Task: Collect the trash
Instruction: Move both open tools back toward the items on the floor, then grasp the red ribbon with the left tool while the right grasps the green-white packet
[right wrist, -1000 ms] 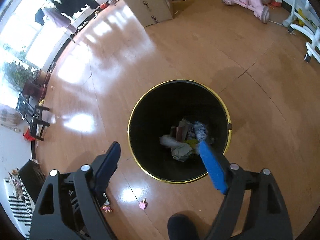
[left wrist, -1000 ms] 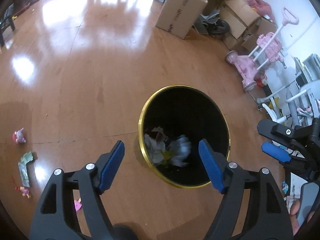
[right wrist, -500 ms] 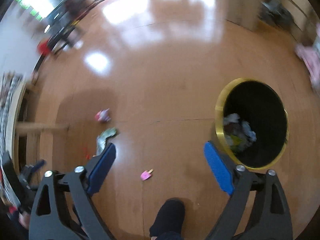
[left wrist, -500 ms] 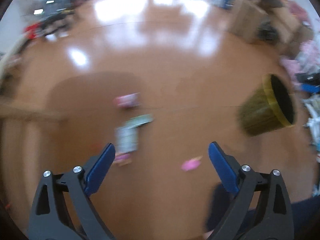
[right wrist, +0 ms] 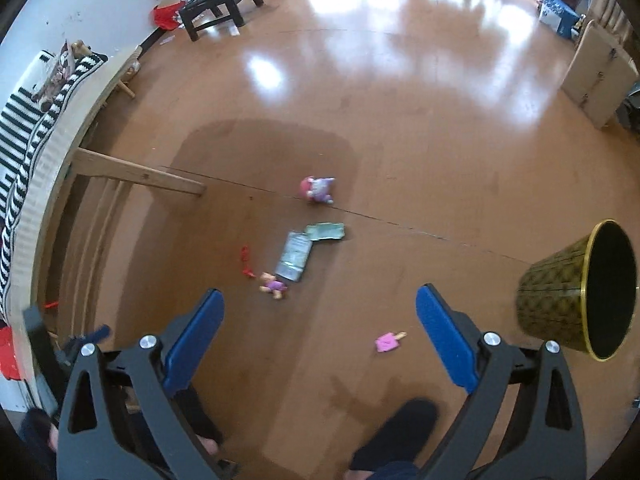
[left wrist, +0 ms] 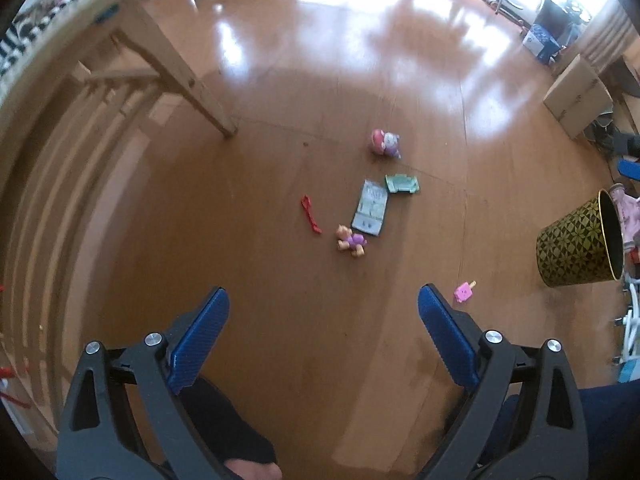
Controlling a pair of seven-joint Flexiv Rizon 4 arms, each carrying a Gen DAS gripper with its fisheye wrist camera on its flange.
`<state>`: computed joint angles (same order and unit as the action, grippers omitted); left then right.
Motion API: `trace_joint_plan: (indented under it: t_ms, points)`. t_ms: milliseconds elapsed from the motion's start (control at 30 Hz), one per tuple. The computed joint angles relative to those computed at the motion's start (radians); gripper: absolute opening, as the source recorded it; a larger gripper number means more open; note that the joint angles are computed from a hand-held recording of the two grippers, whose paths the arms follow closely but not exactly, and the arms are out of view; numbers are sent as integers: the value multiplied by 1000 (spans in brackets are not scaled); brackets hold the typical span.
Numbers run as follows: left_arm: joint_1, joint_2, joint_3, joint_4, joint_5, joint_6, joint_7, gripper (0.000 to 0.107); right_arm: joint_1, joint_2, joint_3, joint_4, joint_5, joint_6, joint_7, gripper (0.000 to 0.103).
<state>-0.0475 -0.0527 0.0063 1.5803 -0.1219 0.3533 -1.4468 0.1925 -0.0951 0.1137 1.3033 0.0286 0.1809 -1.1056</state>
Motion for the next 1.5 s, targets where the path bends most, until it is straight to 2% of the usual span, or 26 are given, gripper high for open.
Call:
trace_joint_plan:
  t_ms: [167,367,533,733,867,933,1000,1167,1233,1267,1300,1333,1367,1400,1500]
  points:
    - [-4,-28,-3,12,13,48,-21,93,16,-38,3,-12,-23,6,-8,93]
    - [-6,-75,-7,-4,12,50,-43,93,12,-65,1,6,-27,11,-35,93]
    - [-15,-173,-5,-28,70,96,-67,93,8,-127,-4,32,-30,40,-45,93]
    - [-14,-348,17,-49,95,187,-150,92,-16,-276,-12,89,4,169,-41,93]
    - [-2,-447,13,-58,55,247,-154,92,-45,-385,-1,98,82,255,-21,86]
    - [-3,-504,12,-76,51,281,-149,92,-50,-436,-1,97,88,288,-7,81]
    - [-14,-553,15,-103,61,302,-148,92,-54,-492,-1,83,83,328,-7,81]
    - [-20,-650,10,-156,27,331,-165,89,-59,-604,12,6,67,328,-25,79]
    - [-20,-667,7,-156,16,332,-162,76,-57,-631,19,-12,64,321,-32,64]
    - [-38,-665,22,-147,43,370,-166,72,-55,-640,20,-19,60,317,-35,62]
    - [-46,-663,28,-141,60,390,-161,61,-46,-637,15,-11,44,338,-40,58]
    - [-57,-657,35,-132,83,417,-149,39,-45,-640,18,-15,40,335,-46,49]
    - [-61,-653,35,-127,92,425,-139,28,-44,-640,22,-17,39,336,-56,36]
    - [-51,-648,21,-121,79,417,-115,6,-44,-641,26,-25,39,321,-59,11]
    - [-37,-621,7,-99,40,390,-95,6,-37,-595,28,10,27,314,-72,9]
